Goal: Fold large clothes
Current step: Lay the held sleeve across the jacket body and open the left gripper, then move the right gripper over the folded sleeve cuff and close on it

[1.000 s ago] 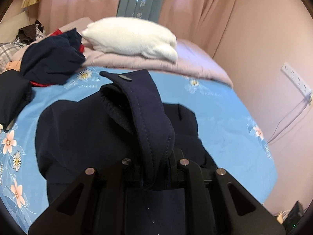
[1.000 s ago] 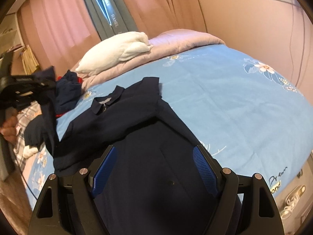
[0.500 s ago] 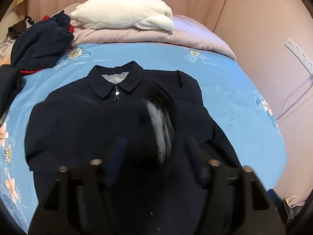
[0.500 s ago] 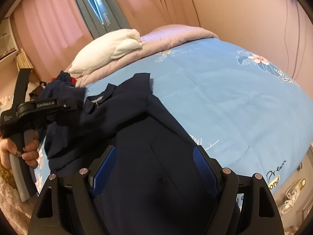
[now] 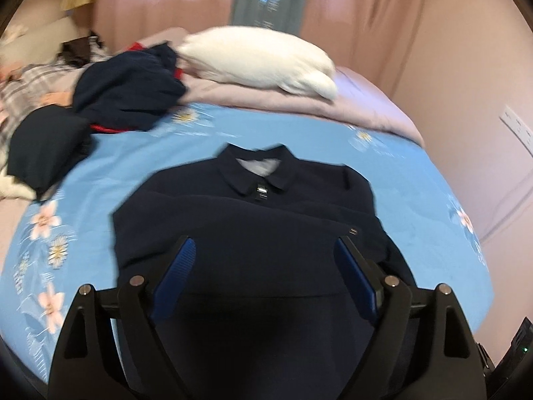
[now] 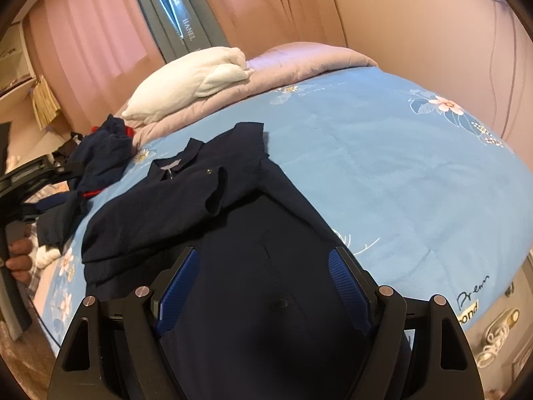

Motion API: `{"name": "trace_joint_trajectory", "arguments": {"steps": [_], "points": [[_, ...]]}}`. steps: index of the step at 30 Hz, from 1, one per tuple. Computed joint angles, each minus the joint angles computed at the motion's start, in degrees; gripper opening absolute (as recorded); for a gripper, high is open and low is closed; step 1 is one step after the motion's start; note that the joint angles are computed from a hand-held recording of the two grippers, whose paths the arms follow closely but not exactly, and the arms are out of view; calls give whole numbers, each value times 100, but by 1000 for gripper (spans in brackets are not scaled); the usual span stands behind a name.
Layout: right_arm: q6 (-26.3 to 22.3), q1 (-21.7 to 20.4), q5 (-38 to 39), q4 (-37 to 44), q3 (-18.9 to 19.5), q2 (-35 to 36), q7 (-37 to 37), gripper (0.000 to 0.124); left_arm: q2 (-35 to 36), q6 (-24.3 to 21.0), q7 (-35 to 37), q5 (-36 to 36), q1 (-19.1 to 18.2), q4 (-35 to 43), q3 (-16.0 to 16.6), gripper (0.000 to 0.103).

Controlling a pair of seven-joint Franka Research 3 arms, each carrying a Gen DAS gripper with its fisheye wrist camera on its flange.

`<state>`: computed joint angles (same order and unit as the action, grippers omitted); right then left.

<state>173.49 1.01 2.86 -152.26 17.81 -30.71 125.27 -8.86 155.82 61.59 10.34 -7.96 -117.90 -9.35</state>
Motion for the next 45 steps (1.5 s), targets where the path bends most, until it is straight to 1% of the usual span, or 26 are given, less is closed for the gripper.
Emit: {"name": "trace_joint_trajectory", "arguments": {"steps": [4,8,11,15,19,22,24,25,26,29,31,34,36,37,38,41,43,45], "points": [[7,44,-23,63,-7,74,-46,80,-538,64,-461,348,285,-489,59,86],[10,77,-45,135,-5,150,-82,80,-1058,-2,-1000,837,680,-971,52,86],[40,133,-50,163,-27,193,-129,80,-1471,-98,-1539,1282,1070,-1368,-24,86],[0,151,-74,234,-4,265,-157,80,-1865,-213,-1817,1361,1224,-1826,112,86],[-22,142,-136,338,45,361,-143,80,-2121,-253,-2016,1489,1358,-2204,103,86],[-47,122,-220,486,64,515,-143,80,-2171,-190,-1984,1417,1312,-2454,213,85],[-96,105,-279,612,68,645,-119,80,-2066,-163,-1876,1276,1237,-2510,316,84],[-118,107,-308,674,62,713,-99,80,-1985,-121,-1800,1196,1189,-2540,366,83],[-160,108,-340,765,47,812,-85,80,-1926,-74,-1757,1166,1185,-2546,375,79],[-233,-49,-620,933,188,969,140,80,-1752,-73,-1758,1179,1249,-2556,300,79],[-310,-94,-826,1053,219,1077,267,80,-1633,-47,-1699,1097,1201,-2549,333,79],[-441,-25,-1091,1298,135,1319,365,80,-1492,24,-1654,987,1163,-2559,356,78],[-515,56,-1279,1504,54,1515,413,80,-1402,56,-1620,931,1136,-2553,361,76],[-547,133,-1343,1589,-18,1597,409,80,-1357,75,-1585,870,1100,-2553,379,70],[-589,229,-1381,1706,-104,1709,370,80,-1285,93,-1470,753,1020,-2544,441,61],[-684,736,-1003,2051,-555,2058,-57,80,-1077,69,-1168,387,848,-2496,565,47],[-713,984,-750,2306,-764,2307,-343,80,-982,96,-994,145,763,-2498,625,41],[-796,1079,-806,2536,-850,2516,-379,80,-893,59,-834,-16,721,-2469,633,40]]}}
